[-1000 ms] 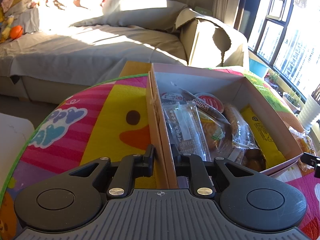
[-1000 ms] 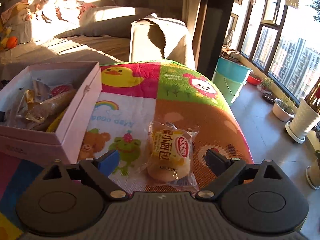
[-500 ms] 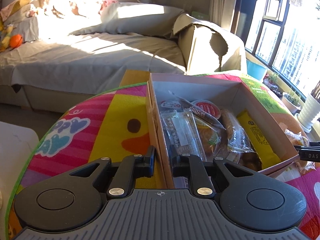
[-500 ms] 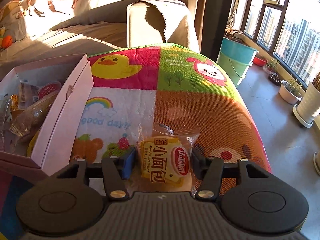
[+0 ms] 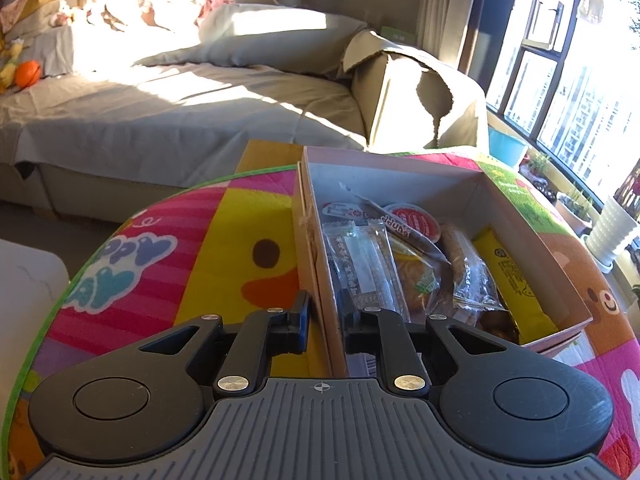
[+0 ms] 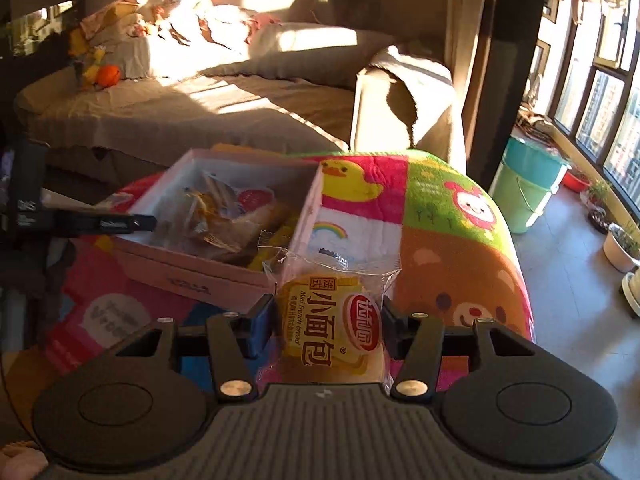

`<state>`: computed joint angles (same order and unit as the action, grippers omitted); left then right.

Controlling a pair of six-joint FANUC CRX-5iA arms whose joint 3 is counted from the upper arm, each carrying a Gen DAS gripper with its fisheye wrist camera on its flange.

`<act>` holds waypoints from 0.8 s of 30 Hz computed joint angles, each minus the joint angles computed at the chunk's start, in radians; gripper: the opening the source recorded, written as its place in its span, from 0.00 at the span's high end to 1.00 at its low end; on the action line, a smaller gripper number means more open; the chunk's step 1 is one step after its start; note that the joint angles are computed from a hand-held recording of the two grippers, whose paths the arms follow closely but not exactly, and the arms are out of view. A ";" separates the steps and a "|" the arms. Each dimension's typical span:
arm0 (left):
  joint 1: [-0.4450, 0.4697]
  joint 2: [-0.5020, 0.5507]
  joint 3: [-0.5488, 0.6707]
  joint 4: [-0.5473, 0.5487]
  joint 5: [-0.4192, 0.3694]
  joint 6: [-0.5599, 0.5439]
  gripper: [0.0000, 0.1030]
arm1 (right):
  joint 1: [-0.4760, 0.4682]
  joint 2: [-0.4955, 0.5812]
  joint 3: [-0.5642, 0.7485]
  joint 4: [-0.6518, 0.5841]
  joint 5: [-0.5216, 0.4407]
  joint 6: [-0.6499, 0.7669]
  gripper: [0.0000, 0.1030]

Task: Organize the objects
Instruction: 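Carry the bun over the pink box and release it inside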

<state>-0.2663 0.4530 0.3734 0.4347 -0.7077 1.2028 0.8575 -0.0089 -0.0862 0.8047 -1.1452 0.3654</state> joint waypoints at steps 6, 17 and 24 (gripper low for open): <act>0.005 -0.004 -0.018 0.034 0.005 -0.024 0.83 | -0.054 0.103 0.140 0.065 0.164 0.100 0.48; 0.007 -0.003 -0.018 0.032 0.006 -0.030 0.82 | -0.199 0.395 0.470 0.017 0.222 0.157 0.44; 0.007 -0.007 -0.035 0.054 0.019 -0.060 0.82 | -0.195 0.350 0.374 -0.010 0.220 0.191 0.36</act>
